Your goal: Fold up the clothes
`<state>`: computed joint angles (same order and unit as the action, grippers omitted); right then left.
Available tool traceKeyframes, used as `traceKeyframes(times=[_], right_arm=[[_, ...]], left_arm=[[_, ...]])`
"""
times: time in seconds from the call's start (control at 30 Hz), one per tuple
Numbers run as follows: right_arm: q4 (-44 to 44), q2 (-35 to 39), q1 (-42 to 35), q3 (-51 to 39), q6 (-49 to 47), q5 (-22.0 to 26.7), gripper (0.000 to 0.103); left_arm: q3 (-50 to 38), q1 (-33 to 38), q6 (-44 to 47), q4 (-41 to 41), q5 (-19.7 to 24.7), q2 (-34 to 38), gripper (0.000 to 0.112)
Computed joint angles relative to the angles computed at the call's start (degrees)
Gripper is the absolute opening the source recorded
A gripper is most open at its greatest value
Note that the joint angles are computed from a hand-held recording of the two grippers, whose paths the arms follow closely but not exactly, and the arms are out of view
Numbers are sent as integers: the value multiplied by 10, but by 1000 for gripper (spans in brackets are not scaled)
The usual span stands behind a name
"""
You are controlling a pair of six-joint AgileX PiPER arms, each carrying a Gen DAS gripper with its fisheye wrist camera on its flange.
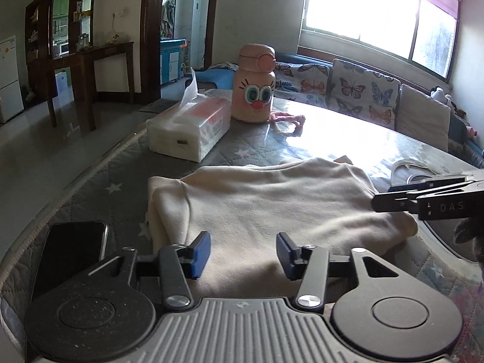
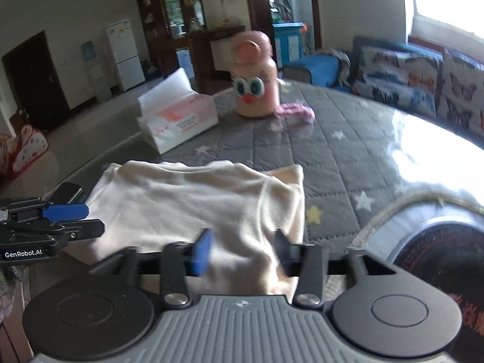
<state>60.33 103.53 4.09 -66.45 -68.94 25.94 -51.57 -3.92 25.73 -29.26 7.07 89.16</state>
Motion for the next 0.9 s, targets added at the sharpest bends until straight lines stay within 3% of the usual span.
traceKeyframes(times=[0.13,0.23,0.37,0.47,0.57,0.9], right_arm=[[18,-11,32,20,-52,-29,61],[-16,-6,51,23,-37,-39,62],[11,-25,79,64,-100,-102,64],[54,-36,79,75,-138,-99,71],[39,-32,86,75,-124,-102,77],[54,-61,88,111,-135,-106,94]], left_arm=[[10,-14,-149,151,-9,-2,58],[14,-21,-230,232,-11,-2,61],[22,-24,-275,278,-14,-9,70],[25,-28,-335,333,-14,-11,72],[29,-33,-398,389,-12,-15,77],[49,-41,-488,466,-9,-41,96]])
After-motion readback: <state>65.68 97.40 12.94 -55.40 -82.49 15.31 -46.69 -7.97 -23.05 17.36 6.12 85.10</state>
